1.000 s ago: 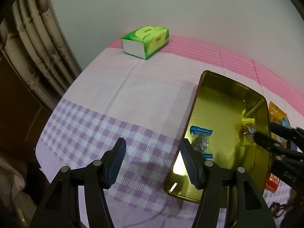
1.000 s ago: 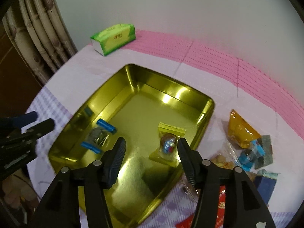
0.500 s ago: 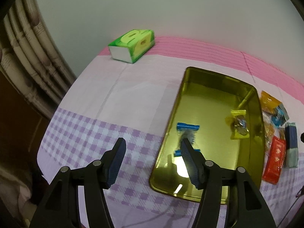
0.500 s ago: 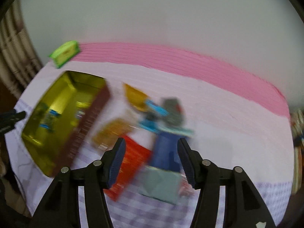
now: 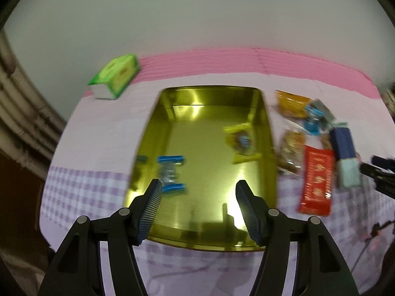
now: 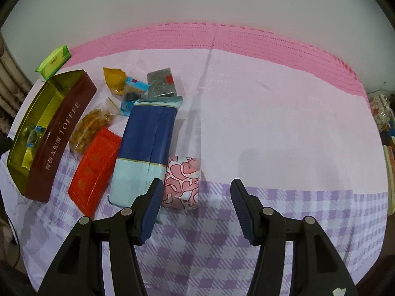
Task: Organize snacks
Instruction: 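Move the right gripper to the pink heart-patterned roll and grasp it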
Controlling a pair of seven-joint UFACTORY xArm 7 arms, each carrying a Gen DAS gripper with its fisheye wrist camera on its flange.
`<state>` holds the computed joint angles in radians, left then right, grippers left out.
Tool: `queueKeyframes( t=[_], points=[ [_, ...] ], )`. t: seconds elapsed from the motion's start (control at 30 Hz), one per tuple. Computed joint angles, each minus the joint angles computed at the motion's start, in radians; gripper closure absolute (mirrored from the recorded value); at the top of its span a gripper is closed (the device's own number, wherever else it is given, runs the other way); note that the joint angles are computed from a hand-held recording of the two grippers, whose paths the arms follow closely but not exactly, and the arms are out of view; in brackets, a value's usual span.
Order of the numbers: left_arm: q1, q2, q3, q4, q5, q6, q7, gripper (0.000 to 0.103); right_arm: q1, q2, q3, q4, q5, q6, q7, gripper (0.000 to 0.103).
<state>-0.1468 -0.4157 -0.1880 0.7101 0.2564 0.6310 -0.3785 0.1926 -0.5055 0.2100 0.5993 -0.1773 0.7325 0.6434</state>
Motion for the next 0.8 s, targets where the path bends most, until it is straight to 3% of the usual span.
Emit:
queueKeyframes(
  t=[0.27, 0.53, 0.8],
  points=[
    [-0.065, 0.071, -0.036, 0.064, -0.018, 0.025, -0.005, 0.040, 0.007, 0.072, -0.012, 0.004, 0.011, -0.047, -0.017, 0.052],
    [-0.128, 0.142, -0.053, 0.127, -0.014, 0.047, -0.005, 0.040, 0.022, 0.065, -0.048, -0.025, 0.069, -0.114, -0.066, 0.075],
    [-0.189, 0.220, -0.050, 0.177, -0.058, 0.068, -0.002, 0.040, -0.012, 0.009, -0.020, -0.066, 0.031, -0.098, -0.054, 0.076]
  ],
)
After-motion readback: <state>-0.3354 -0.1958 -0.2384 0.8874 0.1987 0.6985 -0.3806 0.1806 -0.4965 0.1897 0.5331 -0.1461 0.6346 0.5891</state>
